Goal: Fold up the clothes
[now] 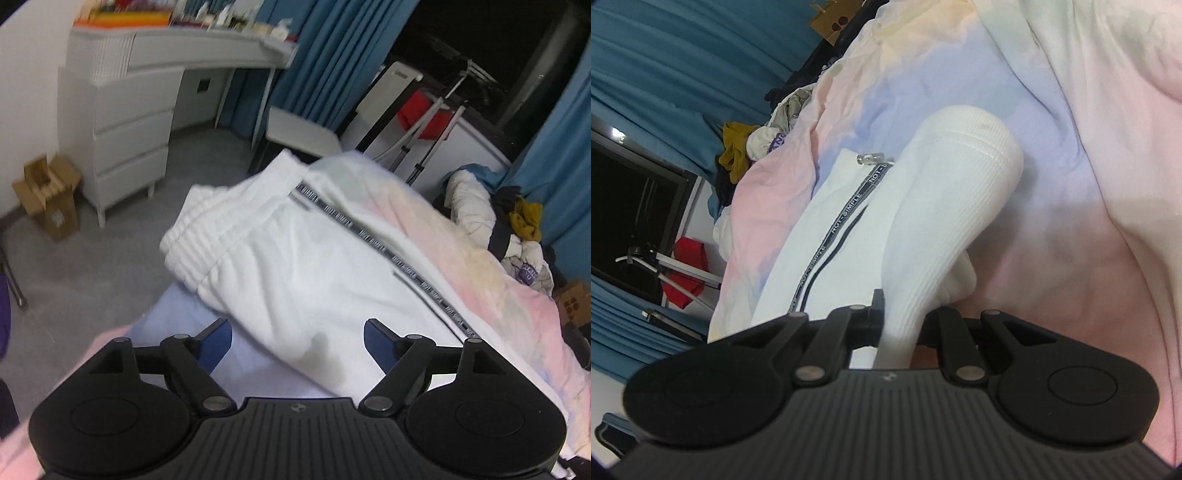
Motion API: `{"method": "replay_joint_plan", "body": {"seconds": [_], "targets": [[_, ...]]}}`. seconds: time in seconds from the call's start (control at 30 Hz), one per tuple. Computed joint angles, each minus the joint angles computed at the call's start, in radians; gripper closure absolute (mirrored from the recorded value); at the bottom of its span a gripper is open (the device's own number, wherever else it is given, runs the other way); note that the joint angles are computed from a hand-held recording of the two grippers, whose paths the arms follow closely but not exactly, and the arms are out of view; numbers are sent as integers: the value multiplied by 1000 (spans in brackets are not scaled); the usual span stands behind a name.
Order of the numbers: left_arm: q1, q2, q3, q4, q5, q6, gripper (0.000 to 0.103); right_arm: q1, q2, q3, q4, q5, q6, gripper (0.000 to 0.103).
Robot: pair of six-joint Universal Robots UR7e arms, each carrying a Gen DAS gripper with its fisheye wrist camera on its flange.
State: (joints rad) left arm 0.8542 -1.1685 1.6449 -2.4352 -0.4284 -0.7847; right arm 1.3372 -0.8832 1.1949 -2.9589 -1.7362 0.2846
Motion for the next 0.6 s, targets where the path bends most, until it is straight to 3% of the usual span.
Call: {"method": "replay_joint_plan", "body": {"seconds": [0.17, 0.4, 0.6], "targets": [[-21, 85, -41, -128, 3, 182, 21, 12, 10, -10, -7, -29, -26, 91], [-21, 271, -153, -337, -67, 470, 17, 14, 7, 0, -21, -35, -31, 91], [-2, 416, -255, -403, -91, 637, 15, 26, 15, -5, -33, -67, -58, 91]]}}
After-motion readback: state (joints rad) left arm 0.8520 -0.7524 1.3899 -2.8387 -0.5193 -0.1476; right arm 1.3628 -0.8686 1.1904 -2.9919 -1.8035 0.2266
